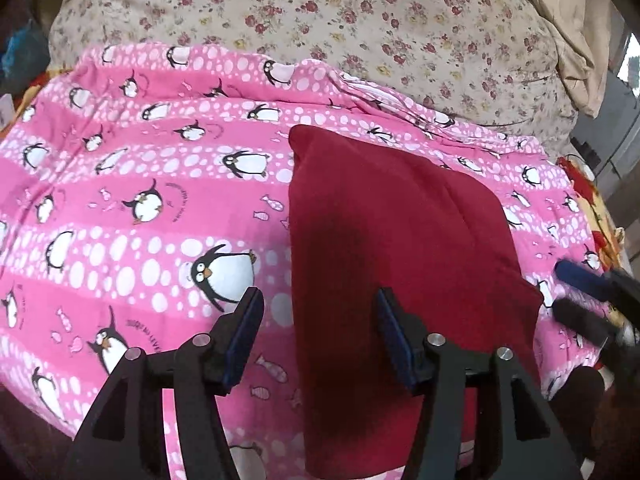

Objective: Fold small clothes

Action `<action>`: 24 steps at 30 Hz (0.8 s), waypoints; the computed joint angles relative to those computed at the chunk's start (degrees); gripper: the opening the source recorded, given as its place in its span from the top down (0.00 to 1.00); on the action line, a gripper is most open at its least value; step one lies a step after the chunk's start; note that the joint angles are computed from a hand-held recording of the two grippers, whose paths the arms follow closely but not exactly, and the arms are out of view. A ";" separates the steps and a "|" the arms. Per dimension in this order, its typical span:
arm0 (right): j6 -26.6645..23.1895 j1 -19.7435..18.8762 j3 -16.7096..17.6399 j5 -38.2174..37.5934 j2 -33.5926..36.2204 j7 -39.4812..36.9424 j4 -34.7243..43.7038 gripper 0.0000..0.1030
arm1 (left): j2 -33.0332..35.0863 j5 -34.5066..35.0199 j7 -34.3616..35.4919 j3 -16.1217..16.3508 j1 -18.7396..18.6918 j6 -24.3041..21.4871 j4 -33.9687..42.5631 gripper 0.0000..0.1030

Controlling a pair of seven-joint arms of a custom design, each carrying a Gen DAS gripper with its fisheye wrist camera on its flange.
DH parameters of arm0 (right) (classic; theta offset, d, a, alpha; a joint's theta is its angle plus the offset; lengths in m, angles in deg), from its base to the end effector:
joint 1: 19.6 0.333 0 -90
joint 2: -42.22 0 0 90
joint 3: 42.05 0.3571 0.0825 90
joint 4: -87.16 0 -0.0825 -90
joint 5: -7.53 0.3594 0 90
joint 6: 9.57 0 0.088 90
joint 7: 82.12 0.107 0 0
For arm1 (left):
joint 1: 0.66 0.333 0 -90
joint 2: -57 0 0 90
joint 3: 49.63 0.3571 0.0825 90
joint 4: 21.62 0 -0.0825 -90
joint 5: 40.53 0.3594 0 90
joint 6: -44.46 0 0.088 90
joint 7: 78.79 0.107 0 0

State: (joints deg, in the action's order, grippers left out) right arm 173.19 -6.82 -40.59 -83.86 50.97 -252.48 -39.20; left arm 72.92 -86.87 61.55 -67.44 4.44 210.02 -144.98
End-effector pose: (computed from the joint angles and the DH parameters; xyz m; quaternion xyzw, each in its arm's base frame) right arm 0.4801 0.2174 0.4031 -0.6923 0.6123 -0.1919 0.3303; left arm 0.5829 -0.0780 0.3701 -0.5572 0.7749 -0.2867 0.0831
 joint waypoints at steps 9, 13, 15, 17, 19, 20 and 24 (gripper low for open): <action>-6.37 6.08 -3.63 12.35 4.95 -11.05 -2.39 0.77 | -2.51 8.79 -8.86 3.34 -3.95 10.31 -5.66 0.64; -4.86 7.85 -5.37 10.42 2.39 -7.54 -3.08 0.71 | -3.43 2.33 -2.33 -6.48 4.63 12.83 -6.57 0.64; -7.16 8.36 -4.92 3.72 0.61 0.63 -2.52 0.48 | -3.91 -2.90 2.39 -10.65 7.90 14.22 -6.69 0.64; -10.77 8.14 -3.41 -0.94 -1.61 6.96 -2.69 0.38 | -4.21 -10.37 9.55 -15.05 11.18 15.34 -6.21 0.64; -13.65 7.51 -1.70 -2.36 -3.23 9.95 -2.94 0.36 | -4.61 -17.88 16.67 -18.31 13.39 16.36 -5.70 0.64; -14.84 7.11 -0.84 -1.10 -3.59 9.17 -3.04 0.34 | -4.85 -20.90 19.37 -19.21 13.87 16.66 -5.48 0.64; -19.74 6.52 1.67 2.05 -4.04 6.86 -3.02 0.28 | -5.28 -31.37 29.63 -20.93 14.55 17.49 -4.21 0.64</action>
